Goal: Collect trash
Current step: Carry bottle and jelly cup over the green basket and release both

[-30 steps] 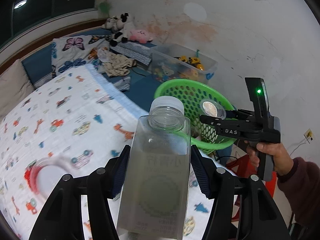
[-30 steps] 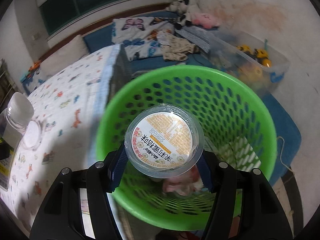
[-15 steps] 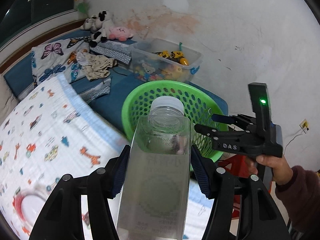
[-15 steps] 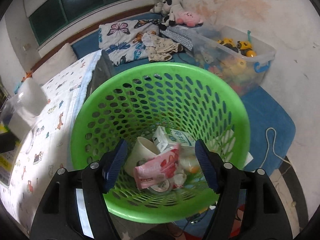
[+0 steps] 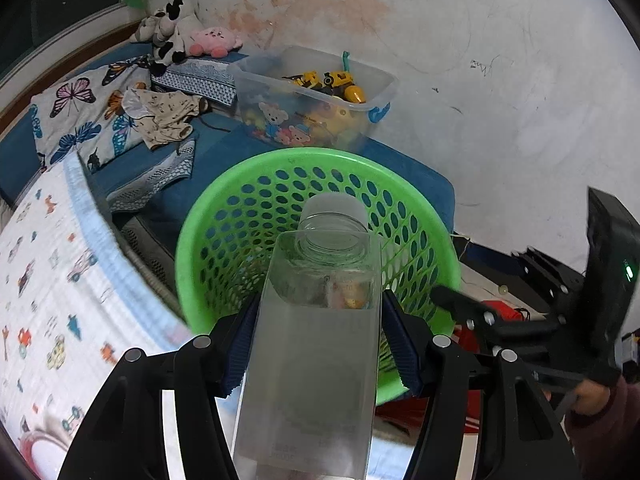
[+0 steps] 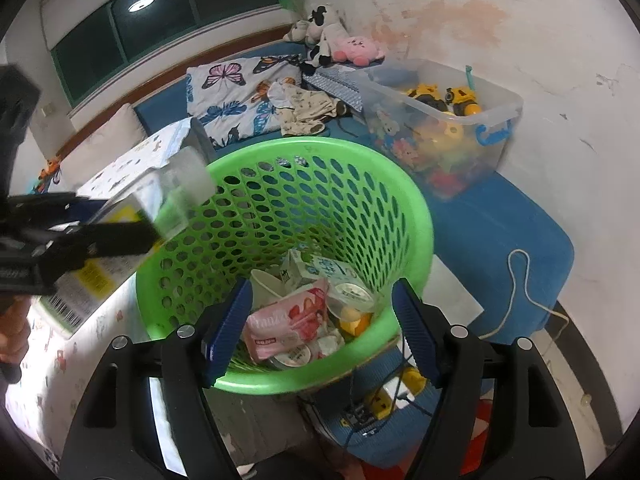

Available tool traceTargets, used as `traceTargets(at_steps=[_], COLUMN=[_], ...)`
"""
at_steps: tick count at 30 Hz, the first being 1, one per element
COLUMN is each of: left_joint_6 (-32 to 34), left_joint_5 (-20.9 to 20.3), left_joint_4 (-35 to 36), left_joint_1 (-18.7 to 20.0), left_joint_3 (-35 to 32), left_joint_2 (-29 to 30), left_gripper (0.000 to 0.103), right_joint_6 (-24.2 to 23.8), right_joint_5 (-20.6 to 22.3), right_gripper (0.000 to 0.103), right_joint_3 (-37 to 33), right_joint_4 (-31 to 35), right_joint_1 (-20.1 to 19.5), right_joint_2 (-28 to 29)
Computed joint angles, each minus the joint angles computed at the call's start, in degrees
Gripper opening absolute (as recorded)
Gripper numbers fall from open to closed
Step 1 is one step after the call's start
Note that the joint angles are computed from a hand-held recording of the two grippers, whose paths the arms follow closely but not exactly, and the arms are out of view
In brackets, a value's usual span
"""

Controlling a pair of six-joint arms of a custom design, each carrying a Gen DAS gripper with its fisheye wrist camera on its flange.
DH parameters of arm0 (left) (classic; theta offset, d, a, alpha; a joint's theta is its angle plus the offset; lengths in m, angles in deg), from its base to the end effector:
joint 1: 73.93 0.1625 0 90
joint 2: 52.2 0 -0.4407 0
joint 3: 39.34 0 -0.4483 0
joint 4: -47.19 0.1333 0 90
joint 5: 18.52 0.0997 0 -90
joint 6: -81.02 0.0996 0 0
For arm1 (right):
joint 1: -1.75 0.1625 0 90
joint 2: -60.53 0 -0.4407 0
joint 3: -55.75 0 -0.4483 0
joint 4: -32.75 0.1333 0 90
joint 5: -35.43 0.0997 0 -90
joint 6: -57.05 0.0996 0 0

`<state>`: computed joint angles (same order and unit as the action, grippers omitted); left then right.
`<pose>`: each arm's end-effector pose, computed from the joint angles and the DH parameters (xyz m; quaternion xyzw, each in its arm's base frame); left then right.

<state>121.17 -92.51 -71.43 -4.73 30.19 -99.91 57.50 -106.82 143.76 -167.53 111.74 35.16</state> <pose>-0.1420 -0.8265 0.2386 0.4942 0.8561 -0.0345 0.1469 0.2962 -0.6546 -0.0142 -0.0359 -0.8396 0.4283 0.3321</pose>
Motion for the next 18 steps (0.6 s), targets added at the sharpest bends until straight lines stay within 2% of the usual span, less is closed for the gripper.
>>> traceTargets(at_steps=[7,14,17,18], left_joint_6=[-2.4,-7.0,-9.3,-10.0], left_joint_5=[1.6,0.7,-1.3,-1.6], left_joint_4=[-0.4,0.9,2.4,2.6], left_joint_1=[-1.0,-1.2,-0.8,-0.7], left_joint_3=[-1.3,-4.5,-6.1,-6.3], left_joint_2=[2.9,5.8,6.7,6.7], left_gripper=[0.058,0.058,0.070,0.071], right_joint_6=[0.1,0.9,1.2,1.2], right_joint_5=[-0.1,-0.3,-0.3,-0.3], right_gripper=[0.073,0.073,0.073,0.073], right_joint_3=[1.7,2.3,2.6,2.6], right_joint_4=[-1.7,-1.5,-1.6,-1.6], right_joint_1=[-0.1,-0.1,-0.1,0.0], right_joint_2=[-0.4,-0.5,-0.4,-0.4])
